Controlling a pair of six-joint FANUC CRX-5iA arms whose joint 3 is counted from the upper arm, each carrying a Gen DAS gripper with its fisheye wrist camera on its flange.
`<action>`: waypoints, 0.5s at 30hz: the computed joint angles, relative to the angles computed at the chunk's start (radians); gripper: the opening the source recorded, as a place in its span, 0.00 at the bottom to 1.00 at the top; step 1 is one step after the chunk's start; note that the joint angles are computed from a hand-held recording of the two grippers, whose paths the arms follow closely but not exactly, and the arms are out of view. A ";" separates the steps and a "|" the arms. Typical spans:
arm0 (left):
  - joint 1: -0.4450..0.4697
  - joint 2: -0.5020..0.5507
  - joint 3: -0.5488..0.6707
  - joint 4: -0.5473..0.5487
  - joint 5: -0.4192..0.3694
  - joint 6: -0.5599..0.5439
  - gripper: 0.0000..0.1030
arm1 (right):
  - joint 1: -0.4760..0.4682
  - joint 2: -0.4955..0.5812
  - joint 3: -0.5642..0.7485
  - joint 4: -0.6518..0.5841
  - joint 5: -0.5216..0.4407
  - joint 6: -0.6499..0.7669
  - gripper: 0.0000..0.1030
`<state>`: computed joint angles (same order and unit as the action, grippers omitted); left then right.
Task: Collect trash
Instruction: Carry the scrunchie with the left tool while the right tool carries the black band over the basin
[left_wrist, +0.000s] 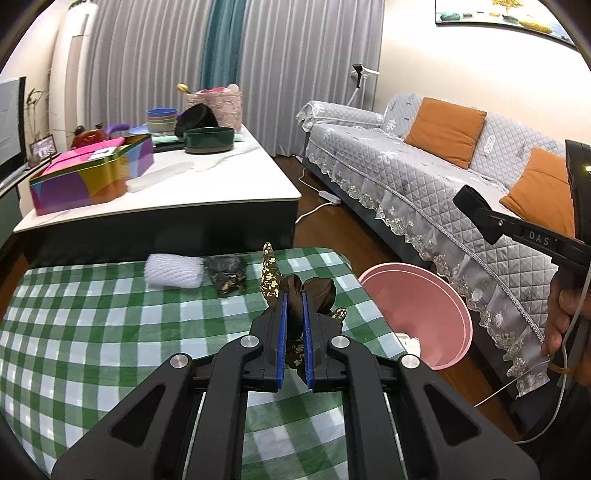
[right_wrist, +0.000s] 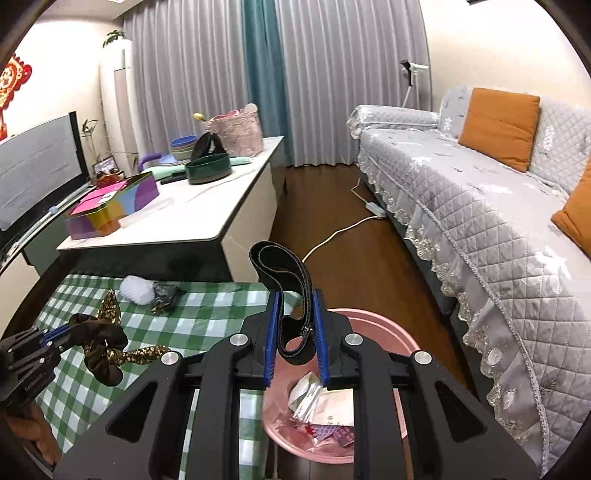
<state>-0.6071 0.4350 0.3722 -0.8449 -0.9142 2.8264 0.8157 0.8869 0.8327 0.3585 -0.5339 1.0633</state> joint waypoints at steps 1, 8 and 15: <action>0.002 0.006 0.009 0.004 0.003 -0.008 0.08 | -0.001 0.002 0.000 0.011 0.001 -0.009 0.18; 0.022 0.056 0.082 0.037 0.030 -0.072 0.08 | -0.024 0.021 0.016 0.039 -0.009 -0.065 0.18; 0.041 0.128 0.181 0.085 0.063 -0.156 0.08 | -0.047 0.045 0.047 0.040 -0.037 -0.095 0.18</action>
<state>-0.5662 0.5628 0.5536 -0.7596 -0.8510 2.6701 0.7690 0.9324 0.8799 0.3990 -0.5708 0.9678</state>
